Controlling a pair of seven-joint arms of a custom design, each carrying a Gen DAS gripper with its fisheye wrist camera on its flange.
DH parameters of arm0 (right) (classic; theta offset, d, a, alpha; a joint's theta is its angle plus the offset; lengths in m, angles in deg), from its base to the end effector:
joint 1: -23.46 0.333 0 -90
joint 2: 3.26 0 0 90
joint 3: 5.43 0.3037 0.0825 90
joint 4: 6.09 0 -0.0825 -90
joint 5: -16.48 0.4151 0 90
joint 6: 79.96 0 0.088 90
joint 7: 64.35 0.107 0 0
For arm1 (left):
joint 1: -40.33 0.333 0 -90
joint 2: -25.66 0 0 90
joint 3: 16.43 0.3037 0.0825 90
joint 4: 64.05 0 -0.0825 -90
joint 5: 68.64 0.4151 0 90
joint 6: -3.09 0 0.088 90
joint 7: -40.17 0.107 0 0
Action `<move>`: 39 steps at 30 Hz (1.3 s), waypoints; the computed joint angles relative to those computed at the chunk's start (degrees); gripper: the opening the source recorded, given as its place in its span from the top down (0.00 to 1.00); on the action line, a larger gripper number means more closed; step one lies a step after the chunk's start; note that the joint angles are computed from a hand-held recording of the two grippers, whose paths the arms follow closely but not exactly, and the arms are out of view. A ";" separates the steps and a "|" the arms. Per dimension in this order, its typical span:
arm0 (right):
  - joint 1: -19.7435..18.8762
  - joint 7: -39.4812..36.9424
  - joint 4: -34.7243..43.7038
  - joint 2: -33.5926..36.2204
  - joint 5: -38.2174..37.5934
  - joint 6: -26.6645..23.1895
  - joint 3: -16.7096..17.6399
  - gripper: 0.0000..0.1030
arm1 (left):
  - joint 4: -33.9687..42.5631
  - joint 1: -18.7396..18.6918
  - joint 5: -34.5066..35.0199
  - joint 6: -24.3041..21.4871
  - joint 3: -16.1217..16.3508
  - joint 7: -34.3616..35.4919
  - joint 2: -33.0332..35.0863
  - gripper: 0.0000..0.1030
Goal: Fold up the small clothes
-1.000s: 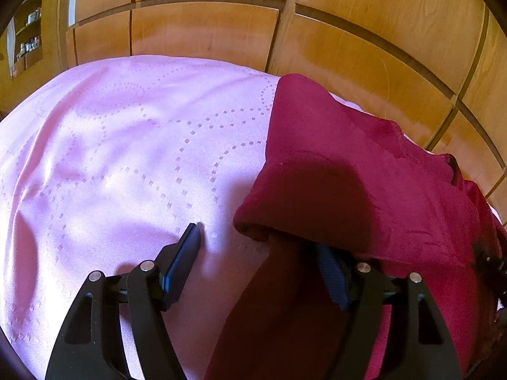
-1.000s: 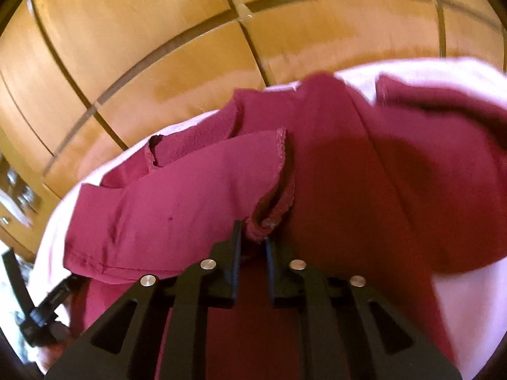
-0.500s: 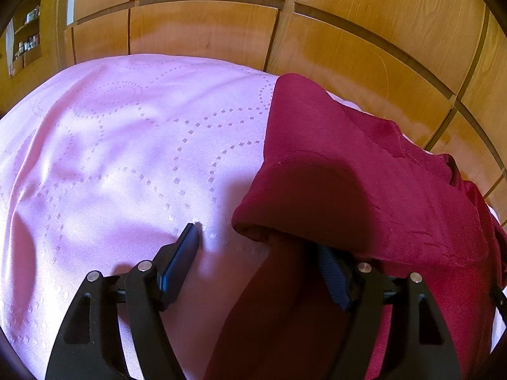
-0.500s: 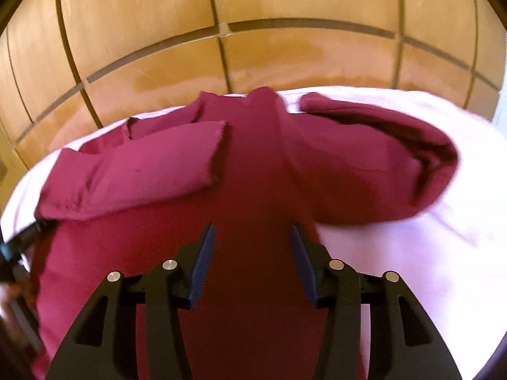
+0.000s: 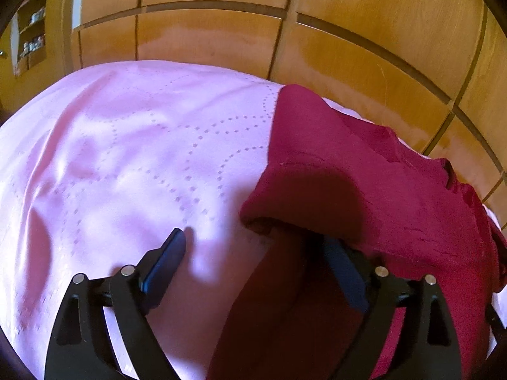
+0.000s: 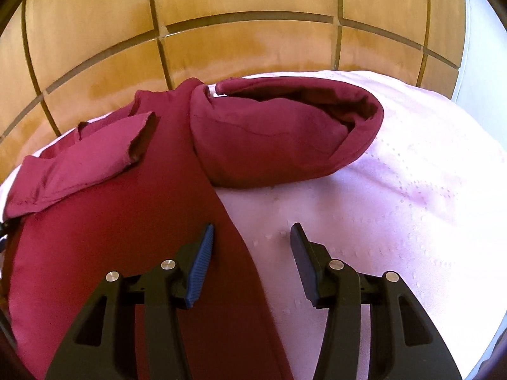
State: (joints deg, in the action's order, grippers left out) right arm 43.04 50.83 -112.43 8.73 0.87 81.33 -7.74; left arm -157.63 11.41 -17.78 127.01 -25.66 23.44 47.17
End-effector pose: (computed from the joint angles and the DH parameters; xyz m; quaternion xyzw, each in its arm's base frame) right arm 0.6494 0.2175 0.4686 -0.6848 0.6256 -0.2297 0.2949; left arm 0.5832 -0.4035 0.4062 -0.8583 0.3694 -0.2276 0.2739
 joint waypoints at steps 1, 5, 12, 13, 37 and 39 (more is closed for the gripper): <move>0.29 1.02 -0.29 -0.21 -0.82 0.44 -0.41 0.53 | -0.35 -0.33 -0.33 -0.94 -0.13 -0.89 -0.48 0.14; 0.37 6.84 -1.97 -1.86 -2.81 4.49 -1.74 0.53 | -2.02 -1.17 0.84 -1.76 -0.81 -2.66 -2.09 0.14; -1.17 2.19 8.80 4.59 -0.49 2.82 -1.91 0.53 | -1.60 -0.09 -1.48 -1.55 -1.49 -0.51 -1.33 0.10; -1.49 0.62 10.98 5.99 0.73 2.13 -1.60 0.53 | -2.02 0.19 -1.88 -0.46 -1.43 -0.67 -1.37 0.10; -13.59 -13.74 48.60 33.76 54.12 -5.76 14.65 0.93 | 0.03 -1.05 0.06 -0.57 -0.01 -0.90 0.94 0.08; -13.73 -16.46 48.11 32.73 54.78 -5.23 15.84 0.93 | 0.01 -1.00 0.15 -0.43 0.05 -0.97 0.98 0.08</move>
State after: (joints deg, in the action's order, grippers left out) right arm 29.31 34.37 -64.31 41.46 55.64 76.10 8.09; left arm -157.61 10.41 -17.64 126.58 -25.61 22.47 48.15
